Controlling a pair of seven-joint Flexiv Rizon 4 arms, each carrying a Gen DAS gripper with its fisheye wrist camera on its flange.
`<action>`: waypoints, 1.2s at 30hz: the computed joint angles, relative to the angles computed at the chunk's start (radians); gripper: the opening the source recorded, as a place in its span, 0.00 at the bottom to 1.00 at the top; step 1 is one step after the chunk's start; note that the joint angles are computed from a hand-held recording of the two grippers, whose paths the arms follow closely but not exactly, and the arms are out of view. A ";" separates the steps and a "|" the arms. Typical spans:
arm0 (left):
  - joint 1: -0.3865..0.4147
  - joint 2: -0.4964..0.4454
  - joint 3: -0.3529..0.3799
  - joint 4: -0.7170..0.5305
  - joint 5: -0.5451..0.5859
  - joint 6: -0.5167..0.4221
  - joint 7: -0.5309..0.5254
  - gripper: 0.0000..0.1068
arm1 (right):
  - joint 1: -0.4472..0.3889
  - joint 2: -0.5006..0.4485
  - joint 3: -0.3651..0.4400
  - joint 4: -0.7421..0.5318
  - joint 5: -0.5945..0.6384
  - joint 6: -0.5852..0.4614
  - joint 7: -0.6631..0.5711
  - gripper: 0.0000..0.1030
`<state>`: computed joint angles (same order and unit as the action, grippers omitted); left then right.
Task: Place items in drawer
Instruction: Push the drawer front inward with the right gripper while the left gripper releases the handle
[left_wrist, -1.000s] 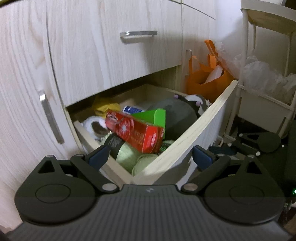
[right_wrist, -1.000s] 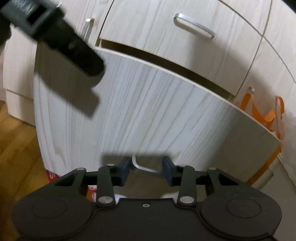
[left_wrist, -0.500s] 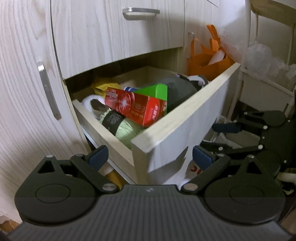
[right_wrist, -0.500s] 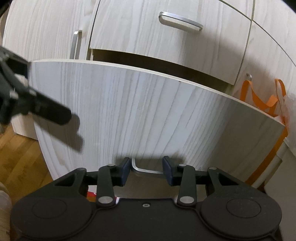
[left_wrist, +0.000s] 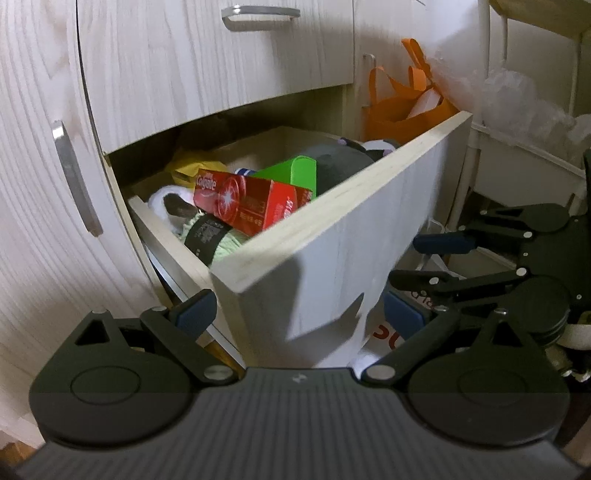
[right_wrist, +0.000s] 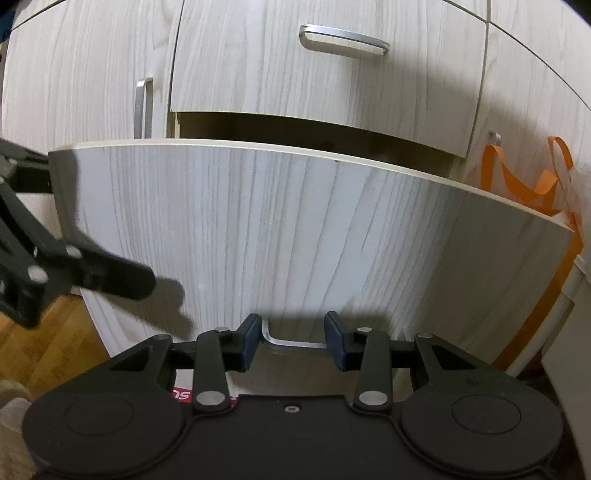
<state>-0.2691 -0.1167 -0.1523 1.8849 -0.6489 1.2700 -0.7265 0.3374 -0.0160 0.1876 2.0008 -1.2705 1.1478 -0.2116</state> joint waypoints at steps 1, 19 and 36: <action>-0.002 -0.001 0.002 -0.001 0.012 -0.004 -0.011 0.92 | 0.000 -0.003 -0.001 -0.004 -0.001 0.002 0.010 0.44; -0.015 -0.021 -0.013 0.020 -0.047 0.049 -0.057 0.92 | -0.026 -0.008 -0.015 0.011 -0.077 0.115 0.179 0.44; 0.033 -0.044 -0.068 0.021 -0.075 0.082 -0.111 0.93 | -0.052 -0.025 -0.038 -0.004 -0.141 0.198 0.253 0.46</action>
